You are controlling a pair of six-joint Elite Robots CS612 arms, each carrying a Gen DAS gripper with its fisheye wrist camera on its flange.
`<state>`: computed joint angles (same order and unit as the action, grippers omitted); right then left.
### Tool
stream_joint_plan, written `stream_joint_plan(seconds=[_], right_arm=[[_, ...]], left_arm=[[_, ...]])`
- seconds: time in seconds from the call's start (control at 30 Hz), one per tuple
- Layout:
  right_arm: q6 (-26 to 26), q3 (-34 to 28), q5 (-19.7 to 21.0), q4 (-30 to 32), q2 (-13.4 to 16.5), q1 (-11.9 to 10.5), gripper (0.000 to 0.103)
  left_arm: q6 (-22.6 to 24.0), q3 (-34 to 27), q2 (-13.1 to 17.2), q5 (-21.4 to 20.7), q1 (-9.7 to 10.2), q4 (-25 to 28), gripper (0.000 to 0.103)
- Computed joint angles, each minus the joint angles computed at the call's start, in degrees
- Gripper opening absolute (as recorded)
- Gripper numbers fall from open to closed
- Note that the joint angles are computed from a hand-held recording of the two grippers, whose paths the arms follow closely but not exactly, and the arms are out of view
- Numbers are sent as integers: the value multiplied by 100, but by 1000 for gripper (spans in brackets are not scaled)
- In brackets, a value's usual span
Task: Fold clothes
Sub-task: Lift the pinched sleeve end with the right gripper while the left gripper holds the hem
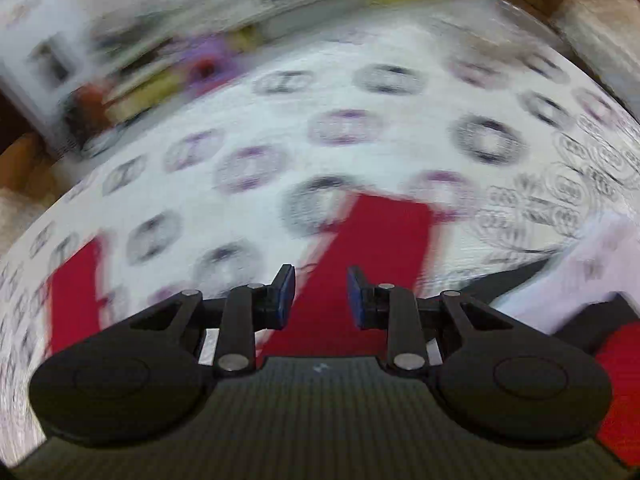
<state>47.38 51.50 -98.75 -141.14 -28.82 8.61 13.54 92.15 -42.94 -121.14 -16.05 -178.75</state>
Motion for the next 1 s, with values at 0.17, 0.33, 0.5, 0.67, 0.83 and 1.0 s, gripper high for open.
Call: stream_joint_plan(seconds=[0.17,0.33,0.5,0.67,0.83,1.0], right_arm=[[399,-76,137,349,120,-215,34],[249,-402,137,536,361,-193,35],[-249,-654,-25,640,489,-125,12],[-116,-305,180,-18,373,-130,9],[57,251,434,-1276,118,-96,9],[-41,221,465,-1696,-52,74,9]], left_arm=[[141,-15,23,-81,-67,143,48],[385,5,19,-65,-164,225,51],[430,24,13,-15,-205,182,54],[453,4,8,-80,-186,181,54],[578,-23,38,-82,-210,167,55],[622,-31,63,-109,-223,94,58]])
